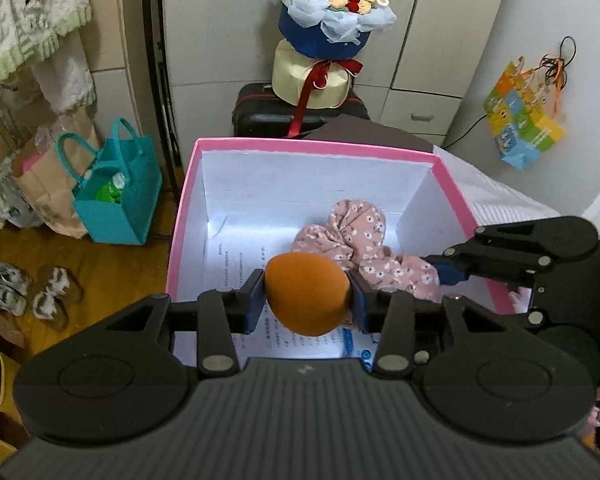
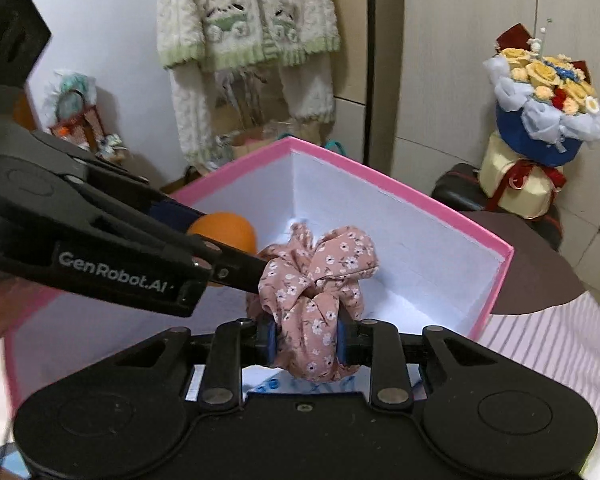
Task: Organize soft objects
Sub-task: 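Open both tools to drop the sponge and scrunchie into the box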
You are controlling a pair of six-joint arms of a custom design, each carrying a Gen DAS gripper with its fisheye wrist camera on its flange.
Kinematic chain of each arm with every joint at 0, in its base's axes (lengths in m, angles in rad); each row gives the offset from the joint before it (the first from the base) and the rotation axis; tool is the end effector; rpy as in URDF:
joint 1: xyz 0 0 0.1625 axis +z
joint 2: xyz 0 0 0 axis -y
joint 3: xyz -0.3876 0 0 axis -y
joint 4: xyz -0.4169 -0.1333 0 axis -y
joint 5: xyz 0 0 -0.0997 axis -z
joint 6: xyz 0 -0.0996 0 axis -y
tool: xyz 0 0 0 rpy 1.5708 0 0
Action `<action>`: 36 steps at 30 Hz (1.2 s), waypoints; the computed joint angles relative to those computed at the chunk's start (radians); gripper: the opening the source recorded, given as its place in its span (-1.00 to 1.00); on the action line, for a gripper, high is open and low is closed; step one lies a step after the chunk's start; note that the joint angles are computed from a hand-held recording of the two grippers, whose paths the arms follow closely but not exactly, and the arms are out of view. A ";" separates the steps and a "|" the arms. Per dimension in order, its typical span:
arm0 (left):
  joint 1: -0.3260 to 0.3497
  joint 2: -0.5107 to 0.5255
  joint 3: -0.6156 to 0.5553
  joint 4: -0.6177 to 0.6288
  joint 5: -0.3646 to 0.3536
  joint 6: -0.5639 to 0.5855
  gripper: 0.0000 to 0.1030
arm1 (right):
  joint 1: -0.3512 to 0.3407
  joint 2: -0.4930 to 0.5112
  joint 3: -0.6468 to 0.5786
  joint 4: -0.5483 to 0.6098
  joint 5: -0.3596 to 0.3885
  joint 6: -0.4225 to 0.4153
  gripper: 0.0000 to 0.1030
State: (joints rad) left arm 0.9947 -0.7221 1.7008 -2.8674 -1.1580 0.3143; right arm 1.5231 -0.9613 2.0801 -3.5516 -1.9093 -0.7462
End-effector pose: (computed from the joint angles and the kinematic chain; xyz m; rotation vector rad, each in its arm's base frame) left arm -0.2070 -0.6367 0.0173 1.0931 2.5037 -0.5086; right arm 0.0744 -0.5444 0.1198 0.6378 -2.2973 0.8509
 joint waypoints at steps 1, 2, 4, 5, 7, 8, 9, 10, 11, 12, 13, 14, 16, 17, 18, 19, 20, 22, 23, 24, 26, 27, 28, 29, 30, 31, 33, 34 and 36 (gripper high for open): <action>-0.003 0.003 0.004 -0.018 0.014 0.012 -0.09 | 0.004 0.015 -0.005 -0.026 -0.019 -0.015 -0.30; -0.006 0.009 0.005 -0.036 0.026 0.021 -0.05 | 0.005 0.022 -0.010 -0.035 -0.026 -0.024 -0.24; -0.010 0.009 0.011 -0.057 0.032 0.030 0.16 | 0.003 0.019 -0.002 -0.046 -0.020 -0.028 -0.08; -0.011 0.006 0.015 -0.062 0.030 0.032 0.18 | 0.000 0.014 0.002 -0.046 -0.012 -0.030 -0.03; -0.014 -0.007 0.031 -0.075 0.026 0.035 0.23 | -0.001 0.002 0.022 -0.070 0.001 -0.038 0.10; -0.016 -0.014 0.040 -0.083 0.026 0.037 0.24 | 0.000 -0.001 0.030 -0.085 0.003 -0.042 0.11; -0.018 -0.026 0.057 -0.099 0.022 0.043 0.25 | 0.000 -0.008 0.042 -0.099 0.007 -0.045 0.12; -0.019 -0.042 0.075 -0.114 0.016 0.050 0.27 | -0.001 -0.024 0.064 -0.116 0.014 -0.044 0.13; -0.021 -0.058 0.094 -0.126 0.010 0.055 0.29 | 0.000 -0.038 0.082 -0.130 0.021 -0.040 0.13; -0.023 -0.073 0.110 -0.137 0.004 0.058 0.31 | -0.002 -0.060 0.109 -0.144 0.034 -0.035 0.14; -0.025 -0.091 0.132 -0.151 -0.003 0.062 0.33 | -0.005 -0.086 0.139 -0.153 0.052 -0.026 0.15; -0.029 -0.109 0.154 -0.166 -0.009 0.071 0.34 | -0.009 -0.111 0.167 -0.157 0.072 -0.013 0.16; -0.038 -0.143 0.196 -0.194 -0.018 0.094 0.38 | -0.016 -0.167 0.232 -0.168 0.112 0.016 0.18; -0.043 -0.164 0.222 -0.205 -0.023 0.110 0.38 | -0.017 -0.187 0.260 -0.180 0.126 0.020 0.18; -0.048 -0.181 0.243 -0.211 -0.029 0.128 0.39 | -0.017 -0.204 0.286 -0.193 0.136 0.019 0.20; -0.053 -0.200 0.266 -0.220 -0.038 0.147 0.40 | -0.015 -0.224 0.315 -0.208 0.142 0.020 0.22; -0.059 -0.218 0.288 -0.230 -0.047 0.161 0.41 | -0.012 -0.237 0.334 -0.217 0.141 0.024 0.22; -0.072 -0.259 0.332 -0.242 -0.067 0.179 0.44 | -0.003 -0.266 0.376 -0.235 0.136 0.032 0.23; -0.077 -0.277 0.351 -0.243 -0.078 0.182 0.45 | 0.003 -0.281 0.398 -0.245 0.131 0.030 0.23; -0.082 -0.300 0.371 -0.238 -0.094 0.182 0.46 | 0.009 -0.294 0.416 -0.253 0.126 0.026 0.23; -0.089 -0.339 0.403 -0.225 -0.126 0.188 0.46 | 0.021 -0.323 0.455 -0.272 0.115 0.022 0.25; -0.092 -0.363 0.421 -0.217 -0.145 0.195 0.46 | 0.025 -0.339 0.473 -0.275 0.112 0.022 0.27; -0.097 -0.380 0.436 -0.210 -0.158 0.197 0.46 | 0.027 -0.356 0.494 -0.280 0.108 0.020 0.28; -0.100 -0.396 0.450 -0.204 -0.169 0.199 0.46 | 0.031 -0.371 0.512 -0.287 0.099 0.021 0.28; -0.104 -0.416 0.465 -0.192 -0.184 0.206 0.46 | 0.039 -0.380 0.530 -0.300 0.084 0.023 0.29; -0.109 -0.429 0.478 -0.184 -0.193 0.207 0.46 | 0.047 -0.390 0.546 -0.311 0.069 0.025 0.30; -0.117 -0.462 0.500 -0.151 -0.213 0.212 0.46 | 0.059 -0.410 0.578 -0.332 0.041 0.032 0.30; -0.123 -0.478 0.515 -0.143 -0.218 0.212 0.46 | 0.068 -0.416 0.589 -0.341 0.021 0.036 0.30; -0.135 -0.502 0.540 -0.135 -0.229 0.218 0.46 | 0.083 -0.442 0.614 -0.338 -0.016 0.047 0.30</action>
State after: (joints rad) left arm 0.8601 -1.2242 2.2403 -3.0022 -1.3873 0.5325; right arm 1.6057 -1.4030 2.6943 -3.8892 -1.9255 -0.6995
